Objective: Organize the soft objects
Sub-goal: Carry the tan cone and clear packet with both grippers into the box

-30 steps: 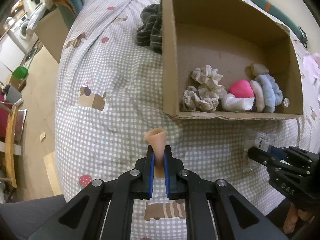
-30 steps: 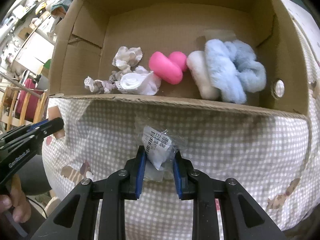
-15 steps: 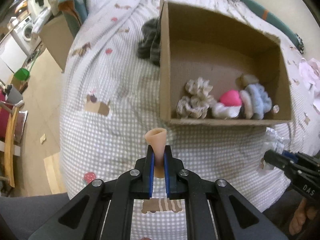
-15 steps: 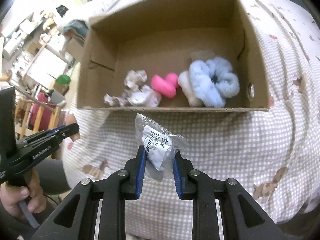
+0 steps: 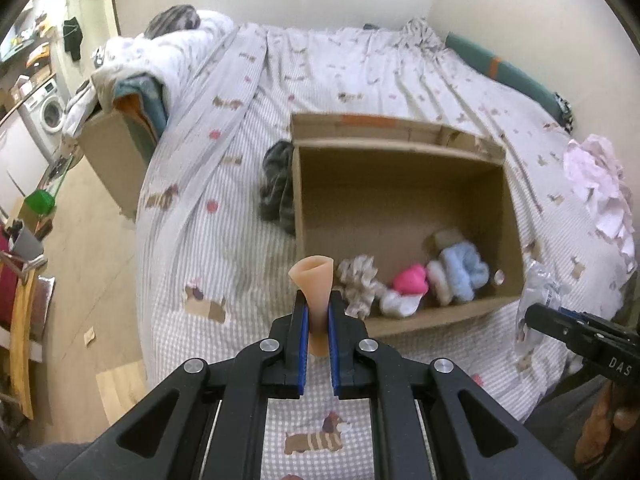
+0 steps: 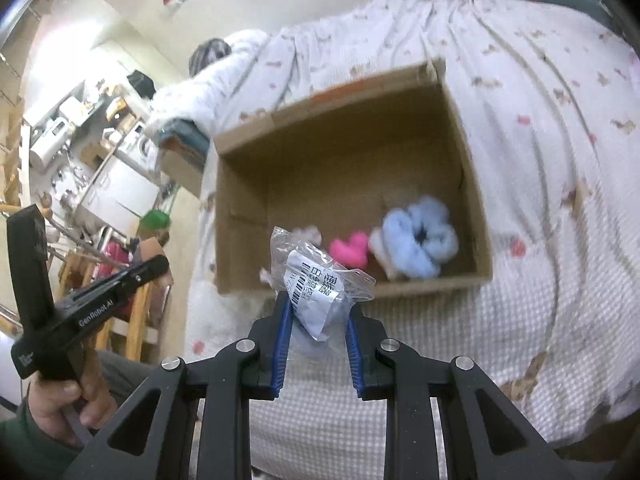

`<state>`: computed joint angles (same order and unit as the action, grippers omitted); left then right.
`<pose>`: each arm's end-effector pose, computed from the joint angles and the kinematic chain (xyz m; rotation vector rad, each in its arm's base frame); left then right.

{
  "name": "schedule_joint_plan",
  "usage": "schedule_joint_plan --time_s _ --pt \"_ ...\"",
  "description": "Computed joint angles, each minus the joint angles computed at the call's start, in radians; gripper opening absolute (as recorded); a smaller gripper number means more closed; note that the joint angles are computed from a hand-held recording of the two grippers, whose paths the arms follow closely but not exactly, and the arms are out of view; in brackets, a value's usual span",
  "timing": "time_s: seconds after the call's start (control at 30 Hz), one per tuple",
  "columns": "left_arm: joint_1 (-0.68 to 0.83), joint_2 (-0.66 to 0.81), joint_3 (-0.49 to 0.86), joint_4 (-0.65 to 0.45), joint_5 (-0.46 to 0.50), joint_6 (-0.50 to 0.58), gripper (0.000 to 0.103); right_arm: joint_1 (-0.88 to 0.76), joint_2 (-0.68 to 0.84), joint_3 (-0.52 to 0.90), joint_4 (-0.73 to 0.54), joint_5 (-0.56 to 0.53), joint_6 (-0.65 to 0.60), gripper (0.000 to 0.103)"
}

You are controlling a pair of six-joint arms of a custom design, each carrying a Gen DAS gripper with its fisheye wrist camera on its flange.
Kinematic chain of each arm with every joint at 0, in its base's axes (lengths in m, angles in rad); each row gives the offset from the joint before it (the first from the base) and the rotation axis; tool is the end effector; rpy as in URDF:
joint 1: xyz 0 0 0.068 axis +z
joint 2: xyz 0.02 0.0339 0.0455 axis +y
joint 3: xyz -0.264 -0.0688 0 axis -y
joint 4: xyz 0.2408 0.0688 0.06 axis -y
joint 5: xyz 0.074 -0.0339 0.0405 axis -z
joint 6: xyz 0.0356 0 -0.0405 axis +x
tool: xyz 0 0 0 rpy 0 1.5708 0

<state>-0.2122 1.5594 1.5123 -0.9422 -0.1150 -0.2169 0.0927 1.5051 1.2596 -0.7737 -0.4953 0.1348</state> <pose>0.3141 -0.0635 0.3347 -0.0499 2.5497 -0.0190 0.3031 0.0452 0.2869 -0.1292 2.5623 0.7251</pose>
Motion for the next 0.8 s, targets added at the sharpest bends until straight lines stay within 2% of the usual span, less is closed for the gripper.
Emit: schedule_joint_plan --time_s 0.27,0.47,0.8 --pt "-0.021 0.085 0.146 -0.002 -0.022 0.029 0.008 -0.01 0.074 0.175 -0.022 0.009 0.006 0.027" --pt "-0.014 0.149 0.199 0.016 0.005 0.042 0.008 -0.004 0.153 0.249 0.007 0.028 0.019 0.027" --pt "-0.037 0.244 0.164 0.118 0.041 0.068 0.008 -0.018 0.273 0.193 0.111 0.01 0.073 0.027"
